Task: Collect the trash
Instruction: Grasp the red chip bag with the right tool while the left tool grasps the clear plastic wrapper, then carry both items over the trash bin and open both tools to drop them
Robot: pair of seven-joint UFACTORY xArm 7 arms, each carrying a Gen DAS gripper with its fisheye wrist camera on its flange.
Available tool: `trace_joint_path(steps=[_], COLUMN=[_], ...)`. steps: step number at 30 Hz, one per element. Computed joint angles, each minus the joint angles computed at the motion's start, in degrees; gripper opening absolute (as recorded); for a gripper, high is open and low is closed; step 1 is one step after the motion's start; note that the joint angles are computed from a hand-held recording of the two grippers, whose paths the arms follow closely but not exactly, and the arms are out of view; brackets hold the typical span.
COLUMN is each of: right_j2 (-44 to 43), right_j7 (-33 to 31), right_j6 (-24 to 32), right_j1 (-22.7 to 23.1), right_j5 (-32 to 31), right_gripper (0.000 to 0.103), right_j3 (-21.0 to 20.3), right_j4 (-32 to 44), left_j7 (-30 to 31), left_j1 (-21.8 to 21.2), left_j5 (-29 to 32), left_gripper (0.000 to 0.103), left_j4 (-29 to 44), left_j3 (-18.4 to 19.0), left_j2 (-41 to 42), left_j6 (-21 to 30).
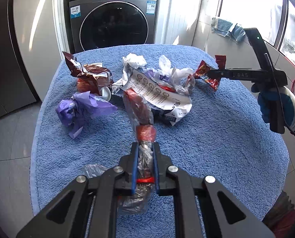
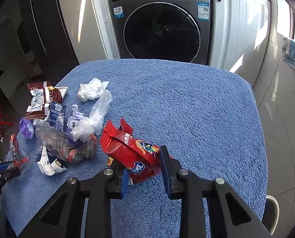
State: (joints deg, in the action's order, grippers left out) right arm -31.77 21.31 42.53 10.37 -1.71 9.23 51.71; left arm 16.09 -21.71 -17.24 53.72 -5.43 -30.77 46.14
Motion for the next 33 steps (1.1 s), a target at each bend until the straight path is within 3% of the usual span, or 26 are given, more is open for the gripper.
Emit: trace_joint_path(steps=[8,18,27,33], right_j2=[-12.16,-27.82,-43.04,-51.25], right_j7=[-1.16,-1.27,-4.24,-7.08], right_j6=[0.53,4.16,15.30,23.18], right_j1=[2.08,-0.93,-9.54,-17.13], right_j5=[2.91,3.02,-0.53,-4.16], right_gripper=[0.016,0.016,0.016,0.016], right_j3=[-0.83,-2.19,-7.83,-13.81], right_j4=[-4.82,-7.99,-11.06,-13.50], left_j7=[-4.03,-7.25,-8.69,-10.99], left_j1=[-1.38,-4.72,-10.14,-14.73], left_j5=[-0.17,0.87,0.87,6.18], left_gripper=[0.012,0.012,0.011,0.011], left_j4=[3.03,9.97,22.57,35.48], left_j3=[-2.25,-5.89,-10.97,-15.83], left_j2=[-0.53,2.35,14.31,27.19], left_j6=[0.17,0.07,0.11,1.50])
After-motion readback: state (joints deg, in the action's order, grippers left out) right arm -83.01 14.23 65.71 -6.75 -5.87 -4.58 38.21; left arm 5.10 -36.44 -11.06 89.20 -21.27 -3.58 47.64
